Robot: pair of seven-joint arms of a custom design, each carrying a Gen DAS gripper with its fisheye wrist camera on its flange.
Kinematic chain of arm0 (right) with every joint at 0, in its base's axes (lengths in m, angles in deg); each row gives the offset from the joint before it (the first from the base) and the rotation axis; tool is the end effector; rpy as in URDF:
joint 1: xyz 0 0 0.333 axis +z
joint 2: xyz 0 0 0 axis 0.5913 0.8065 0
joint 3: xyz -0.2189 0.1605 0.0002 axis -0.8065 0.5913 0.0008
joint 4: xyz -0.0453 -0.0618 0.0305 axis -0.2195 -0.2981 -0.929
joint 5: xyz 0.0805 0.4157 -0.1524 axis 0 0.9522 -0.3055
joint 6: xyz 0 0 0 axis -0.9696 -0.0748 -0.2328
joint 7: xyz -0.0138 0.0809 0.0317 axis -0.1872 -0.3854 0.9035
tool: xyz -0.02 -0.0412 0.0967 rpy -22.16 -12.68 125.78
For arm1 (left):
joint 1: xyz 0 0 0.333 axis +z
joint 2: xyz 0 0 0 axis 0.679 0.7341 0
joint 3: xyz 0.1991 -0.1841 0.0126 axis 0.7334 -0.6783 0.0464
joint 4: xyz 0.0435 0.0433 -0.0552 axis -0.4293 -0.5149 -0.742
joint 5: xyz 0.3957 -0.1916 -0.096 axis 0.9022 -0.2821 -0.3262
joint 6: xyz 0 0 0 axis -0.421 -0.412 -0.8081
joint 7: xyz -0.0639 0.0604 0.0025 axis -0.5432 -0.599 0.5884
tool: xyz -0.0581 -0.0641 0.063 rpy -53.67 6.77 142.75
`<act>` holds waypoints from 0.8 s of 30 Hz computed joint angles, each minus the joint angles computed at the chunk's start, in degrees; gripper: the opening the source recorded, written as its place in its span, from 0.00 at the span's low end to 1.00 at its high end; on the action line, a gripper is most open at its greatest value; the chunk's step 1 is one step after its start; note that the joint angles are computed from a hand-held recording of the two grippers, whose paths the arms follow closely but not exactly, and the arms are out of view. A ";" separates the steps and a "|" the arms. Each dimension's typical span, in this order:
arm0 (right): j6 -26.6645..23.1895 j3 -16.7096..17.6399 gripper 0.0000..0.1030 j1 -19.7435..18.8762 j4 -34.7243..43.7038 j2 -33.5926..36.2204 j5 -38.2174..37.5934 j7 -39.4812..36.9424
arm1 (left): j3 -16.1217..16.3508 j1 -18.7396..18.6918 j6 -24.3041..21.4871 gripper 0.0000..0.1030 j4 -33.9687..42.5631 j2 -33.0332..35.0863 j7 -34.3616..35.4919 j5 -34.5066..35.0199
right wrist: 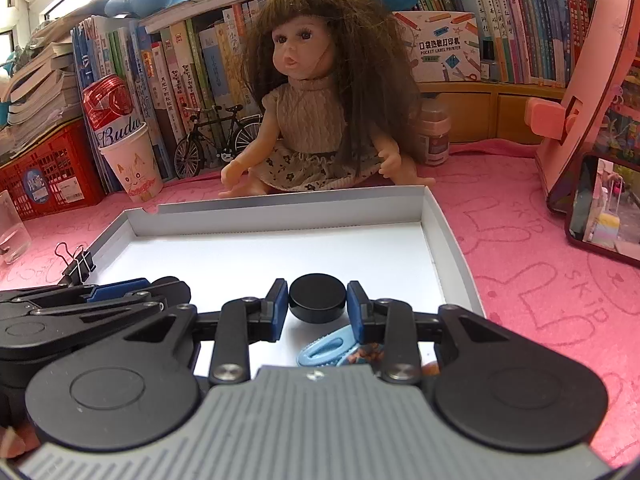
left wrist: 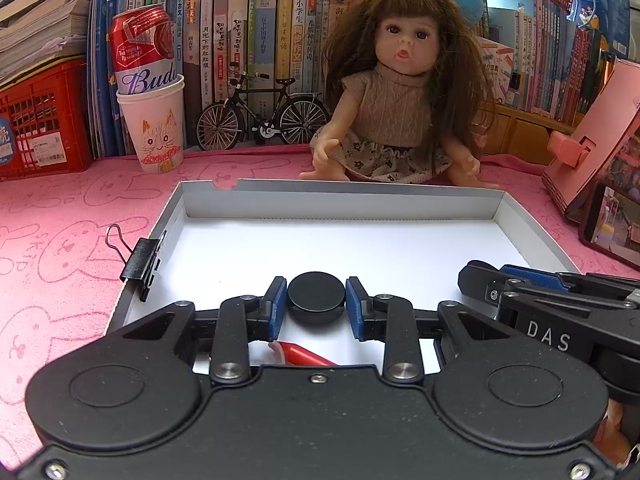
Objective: Organize rigid objects
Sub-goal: 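Carry both black discs in the two tools over the white tray, then open the left tool releasing its disc while the right tool releases its disc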
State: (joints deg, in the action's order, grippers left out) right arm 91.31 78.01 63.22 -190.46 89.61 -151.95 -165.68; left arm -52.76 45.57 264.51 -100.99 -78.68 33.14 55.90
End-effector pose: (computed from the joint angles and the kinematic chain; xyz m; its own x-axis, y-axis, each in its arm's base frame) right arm 0.4430 0.3323 0.2577 -0.2979 -0.9440 -0.1417 -0.4988 0.2805 -0.8201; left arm 0.5331 -0.1303 0.2761 -0.4690 -0.8806 0.0675 -0.5525 0.2329 -0.8003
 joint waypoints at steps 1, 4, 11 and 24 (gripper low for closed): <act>0.00 -0.01 0.35 0.00 0.11 0.11 0.25 -0.50 | 0.02 0.02 0.13 0.29 0.00 0.06 0.11 -0.06; 0.07 -0.09 0.35 0.02 0.46 0.44 1.01 -1.74 | 0.07 -0.14 0.04 0.29 -0.27 -0.07 1.03 -0.75; 1.27 -0.53 0.36 -0.07 1.73 1.41 5.45 -7.44 | -0.07 0.05 -0.08 0.29 -0.13 -0.11 0.33 -0.03; 1.51 -0.69 0.48 0.05 1.65 1.04 6.27 -8.05 | -0.11 0.43 -0.68 0.41 0.08 -0.89 -4.05 3.83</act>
